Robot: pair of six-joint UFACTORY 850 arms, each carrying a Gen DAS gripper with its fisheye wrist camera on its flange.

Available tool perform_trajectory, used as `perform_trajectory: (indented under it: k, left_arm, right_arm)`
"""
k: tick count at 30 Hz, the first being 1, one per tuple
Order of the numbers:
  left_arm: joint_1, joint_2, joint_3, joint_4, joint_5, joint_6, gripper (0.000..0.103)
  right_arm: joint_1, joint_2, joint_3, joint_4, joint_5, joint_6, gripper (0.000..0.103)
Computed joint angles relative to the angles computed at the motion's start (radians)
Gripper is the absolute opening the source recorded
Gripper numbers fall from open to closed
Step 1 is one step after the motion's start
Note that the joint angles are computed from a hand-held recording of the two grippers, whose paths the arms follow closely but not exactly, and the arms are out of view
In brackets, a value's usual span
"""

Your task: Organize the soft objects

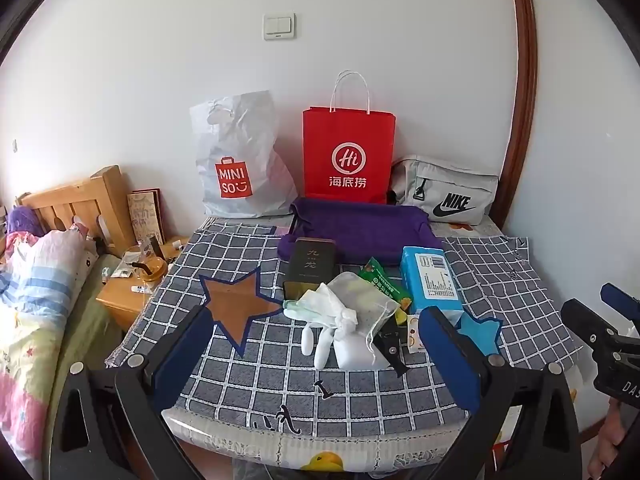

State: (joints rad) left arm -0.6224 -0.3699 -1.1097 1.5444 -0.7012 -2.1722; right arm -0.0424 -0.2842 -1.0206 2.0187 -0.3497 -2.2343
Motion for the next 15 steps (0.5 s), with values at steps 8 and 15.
perform_trajectory:
  k: [8, 15]
  left_arm:
    - [-0.009, 0.004, 0.004, -0.003, -0.008, -0.017, 0.103]
    - [0.004, 0.020, 0.027, 0.019, 0.011, -0.048, 0.103]
  right_arm:
    - [0.009, 0.020, 0.013, -0.013, 0.005, 0.022, 0.103]
    - [0.017, 0.019, 0.012, -0.009, -0.002, 0.033, 0.103]
